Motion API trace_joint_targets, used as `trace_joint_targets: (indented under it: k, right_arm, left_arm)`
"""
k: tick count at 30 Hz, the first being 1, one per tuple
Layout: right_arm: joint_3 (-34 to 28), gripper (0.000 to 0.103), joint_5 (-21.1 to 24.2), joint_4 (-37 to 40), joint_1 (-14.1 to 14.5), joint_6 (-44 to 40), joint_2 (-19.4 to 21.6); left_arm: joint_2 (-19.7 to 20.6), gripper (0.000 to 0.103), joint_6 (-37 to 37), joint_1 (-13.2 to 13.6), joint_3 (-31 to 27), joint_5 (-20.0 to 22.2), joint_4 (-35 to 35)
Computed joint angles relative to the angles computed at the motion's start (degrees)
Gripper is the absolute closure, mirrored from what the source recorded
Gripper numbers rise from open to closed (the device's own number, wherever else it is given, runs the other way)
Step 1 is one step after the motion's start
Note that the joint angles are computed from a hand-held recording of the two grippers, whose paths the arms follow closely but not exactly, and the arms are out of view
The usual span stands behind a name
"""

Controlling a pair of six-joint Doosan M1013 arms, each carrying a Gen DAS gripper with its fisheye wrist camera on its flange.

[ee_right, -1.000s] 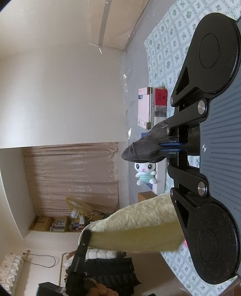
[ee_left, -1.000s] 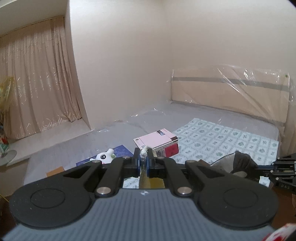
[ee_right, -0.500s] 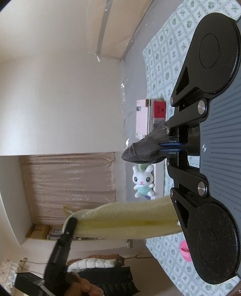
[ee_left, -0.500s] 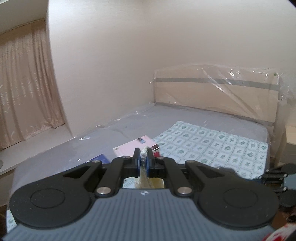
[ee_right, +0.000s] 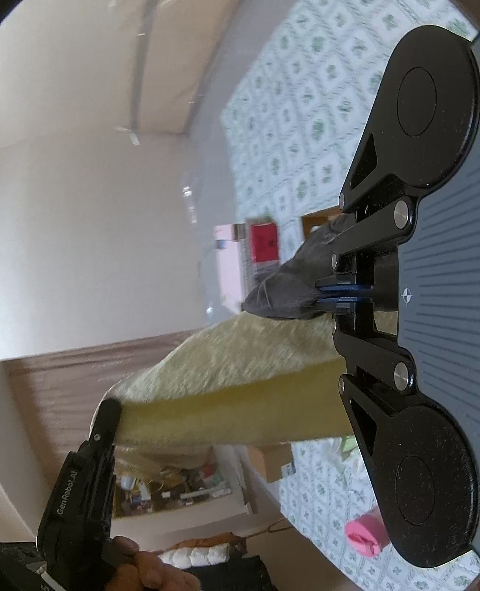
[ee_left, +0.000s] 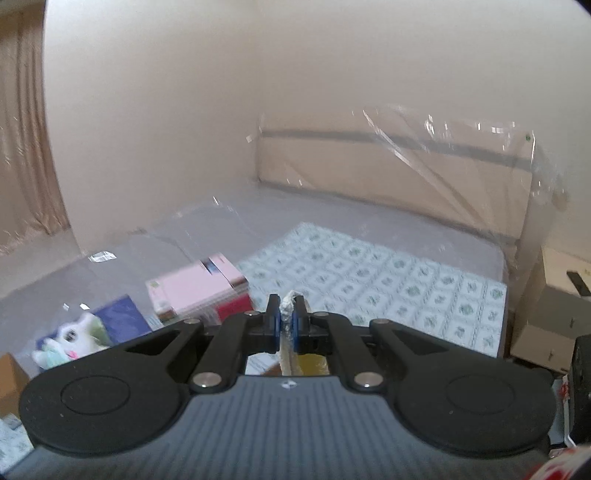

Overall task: Organize soft objects
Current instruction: 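Carry the beanie with the right gripper while the left gripper carries the towel over the box, then open the left gripper dropping the towel while the right gripper releases the beanie into the box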

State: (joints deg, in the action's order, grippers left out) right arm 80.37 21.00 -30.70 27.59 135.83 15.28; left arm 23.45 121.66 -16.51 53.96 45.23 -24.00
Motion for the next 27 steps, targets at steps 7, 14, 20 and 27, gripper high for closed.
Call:
trace_joint_targets:
  k: [7,14,20,27]
  right_arm:
    - [0.2,0.100,1.8,9.0,-1.8,-4.7,2.4]
    - [0.0,0.100,3.9,15.8,-2.6,-11.0,4.4]
    - [-1.3,0.100,6.6,17.8,-2.4,-14.3,6.2]
    - [-0.8,0.098,7.2,19.6,-2.2,-16.1,6.3]
  left_arm:
    - [5.7,0.098,-3.3,-1.7,-1.6,3.0,2.1]
    - [8.9,0.094,-7.2,-1.6,-2.0,5.5,5.1]
    - [8.4,0.058,-8.1,-1.1,0.5,5.7,7.3]
    - [5.0,0.046,-9.6,-0.6,6.2,3.0,10.7]
